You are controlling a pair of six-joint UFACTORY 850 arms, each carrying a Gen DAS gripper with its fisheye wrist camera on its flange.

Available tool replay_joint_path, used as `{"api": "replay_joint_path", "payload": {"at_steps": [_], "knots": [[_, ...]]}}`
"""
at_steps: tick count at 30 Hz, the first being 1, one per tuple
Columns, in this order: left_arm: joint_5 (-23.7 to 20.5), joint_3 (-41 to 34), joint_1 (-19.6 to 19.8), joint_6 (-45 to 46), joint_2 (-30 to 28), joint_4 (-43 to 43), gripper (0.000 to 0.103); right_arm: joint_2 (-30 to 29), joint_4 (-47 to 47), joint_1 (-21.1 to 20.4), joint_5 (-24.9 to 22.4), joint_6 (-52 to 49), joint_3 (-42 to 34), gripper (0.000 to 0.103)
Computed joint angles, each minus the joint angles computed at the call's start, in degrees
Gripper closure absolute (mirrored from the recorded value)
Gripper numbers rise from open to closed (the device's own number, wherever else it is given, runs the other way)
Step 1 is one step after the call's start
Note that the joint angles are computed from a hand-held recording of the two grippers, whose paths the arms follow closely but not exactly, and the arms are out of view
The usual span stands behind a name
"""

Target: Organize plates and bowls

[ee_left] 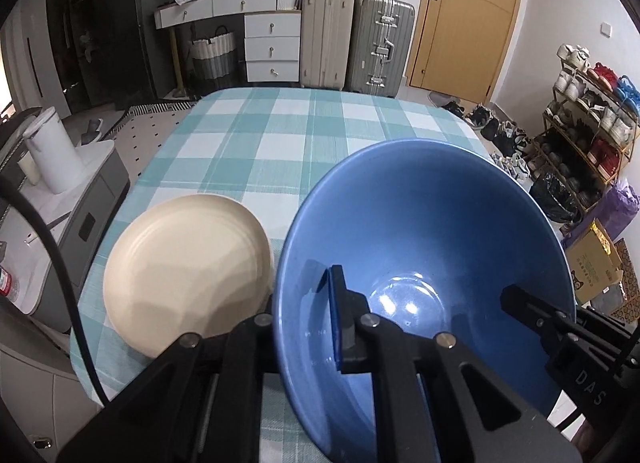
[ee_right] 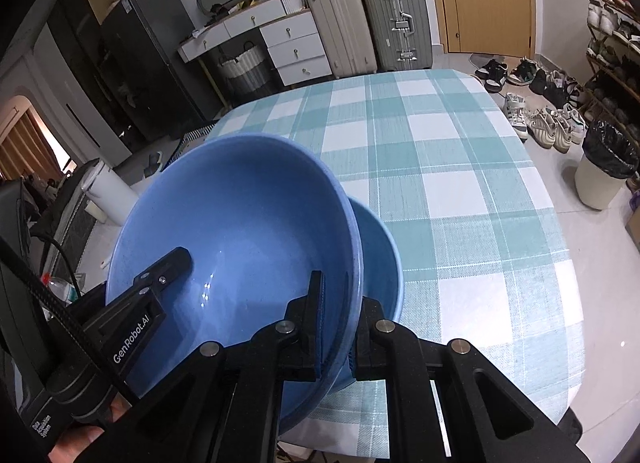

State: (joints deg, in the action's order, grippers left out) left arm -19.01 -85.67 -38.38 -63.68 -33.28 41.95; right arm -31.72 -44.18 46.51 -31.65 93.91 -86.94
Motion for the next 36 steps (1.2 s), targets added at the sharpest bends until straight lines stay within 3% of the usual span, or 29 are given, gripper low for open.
{"api": "replay_joint_path", "payload": {"at_steps": [9,18,25,36], "knots": [[-0.96,-2.63,-0.38,6.27,-2.48,-4.94,0.095,-0.03,5.02,-1.82,-0.34,-5.26,1.13,0.093],[-0.82,-2.83,-0.5,3.5,-3.41,-2.07,0.095,-0.85,6.06,-2.47,-0.19,-7.33,1.27,0.093],[-1.21,-2.84,-0.59,3.45,-3.21,-1.86,0.095,-1.51,4.04,-1.92,-2.86,-8.3,0.06,0.093],[-3.38,-1.8,-1.49,-3.94,-2.84,8.42,0.091,-3.34,1.07,-0.84,-5.96,-10.21,-2.04,0.091]]}}
